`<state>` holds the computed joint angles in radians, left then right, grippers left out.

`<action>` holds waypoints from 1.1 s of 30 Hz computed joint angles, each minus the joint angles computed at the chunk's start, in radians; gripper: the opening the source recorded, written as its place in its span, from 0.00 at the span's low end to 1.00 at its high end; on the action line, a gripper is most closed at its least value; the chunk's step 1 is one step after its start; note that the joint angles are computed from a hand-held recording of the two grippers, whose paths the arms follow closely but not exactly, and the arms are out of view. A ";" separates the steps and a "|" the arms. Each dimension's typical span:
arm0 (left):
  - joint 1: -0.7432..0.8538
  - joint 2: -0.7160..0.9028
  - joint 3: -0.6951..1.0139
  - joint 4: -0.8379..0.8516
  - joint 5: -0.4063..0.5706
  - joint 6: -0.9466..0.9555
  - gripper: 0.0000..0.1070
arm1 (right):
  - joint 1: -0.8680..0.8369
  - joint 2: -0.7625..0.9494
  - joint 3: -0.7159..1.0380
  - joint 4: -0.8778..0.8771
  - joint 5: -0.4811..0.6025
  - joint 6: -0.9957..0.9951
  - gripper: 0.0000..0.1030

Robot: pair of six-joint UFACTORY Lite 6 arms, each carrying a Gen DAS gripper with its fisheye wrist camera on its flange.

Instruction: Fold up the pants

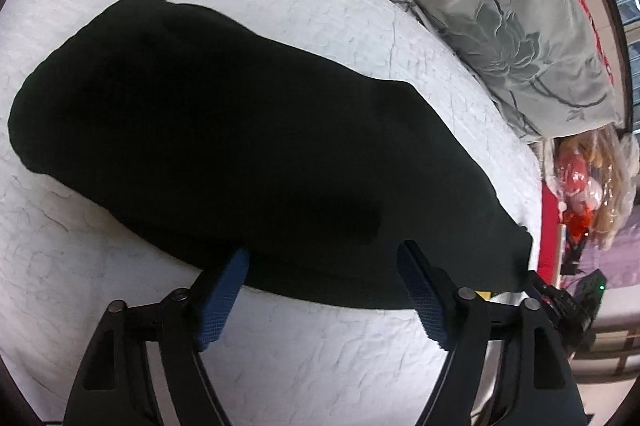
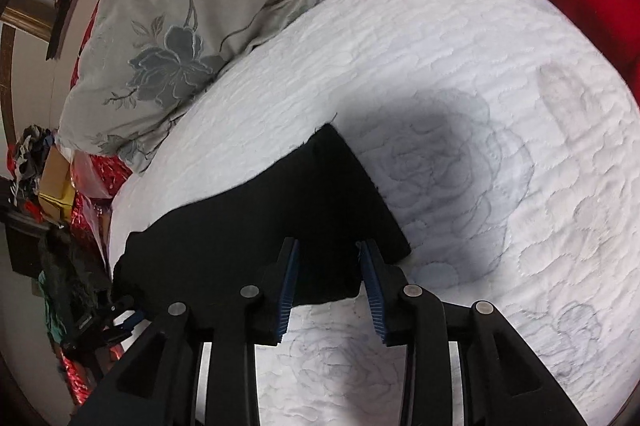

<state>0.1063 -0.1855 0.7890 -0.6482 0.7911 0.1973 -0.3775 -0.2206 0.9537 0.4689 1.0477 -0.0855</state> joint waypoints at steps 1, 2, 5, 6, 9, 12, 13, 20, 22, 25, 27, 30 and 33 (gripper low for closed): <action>-0.029 0.012 0.006 0.004 -0.022 -0.031 0.74 | 0.002 0.001 0.000 -0.004 -0.002 -0.002 0.33; -0.035 0.025 0.019 -0.002 -0.028 -0.051 0.74 | 0.015 0.003 -0.001 -0.012 -0.013 0.007 0.33; -0.070 0.055 0.045 0.009 -0.053 -0.114 0.59 | 0.054 0.026 0.004 -0.025 -0.033 0.029 0.33; -0.088 0.066 0.053 0.028 -0.065 -0.142 0.40 | 0.078 0.031 0.005 -0.046 -0.045 0.042 0.33; -0.108 0.097 0.085 0.062 -0.053 -0.194 0.06 | 0.139 0.029 0.013 -0.119 -0.064 0.071 0.23; -0.092 0.068 0.099 0.008 -0.001 -0.200 0.05 | 0.145 0.055 0.074 -0.131 -0.030 0.039 0.11; -0.088 0.036 0.092 -0.009 0.021 -0.190 0.05 | 0.131 0.056 0.094 -0.117 -0.021 0.024 0.11; -0.199 0.038 0.030 0.091 -0.043 -0.277 0.06 | 0.014 0.084 0.153 -0.089 0.027 -0.065 0.11; -0.193 0.051 0.008 0.045 -0.068 -0.250 0.07 | 0.009 0.080 0.094 -0.121 -0.001 -0.048 0.09; -0.182 0.021 0.004 0.061 -0.045 -0.223 0.09 | -0.014 0.046 0.034 -0.110 -0.031 -0.076 0.09; -0.188 -0.011 0.017 0.118 -0.003 -0.237 0.17 | -0.032 0.044 0.045 -0.097 -0.012 -0.085 0.14; -0.206 -0.090 0.038 0.204 0.060 -0.269 0.38 | -0.068 0.031 0.098 -0.079 0.021 -0.111 0.14; -0.158 -0.208 0.064 0.219 0.149 -0.225 0.40 | -0.115 0.039 0.151 -0.023 0.024 -0.133 0.24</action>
<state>-0.0512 -0.3934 0.8527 -0.4296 0.9403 -0.0273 -0.4921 -0.1820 1.1047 0.4455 1.0721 -0.2181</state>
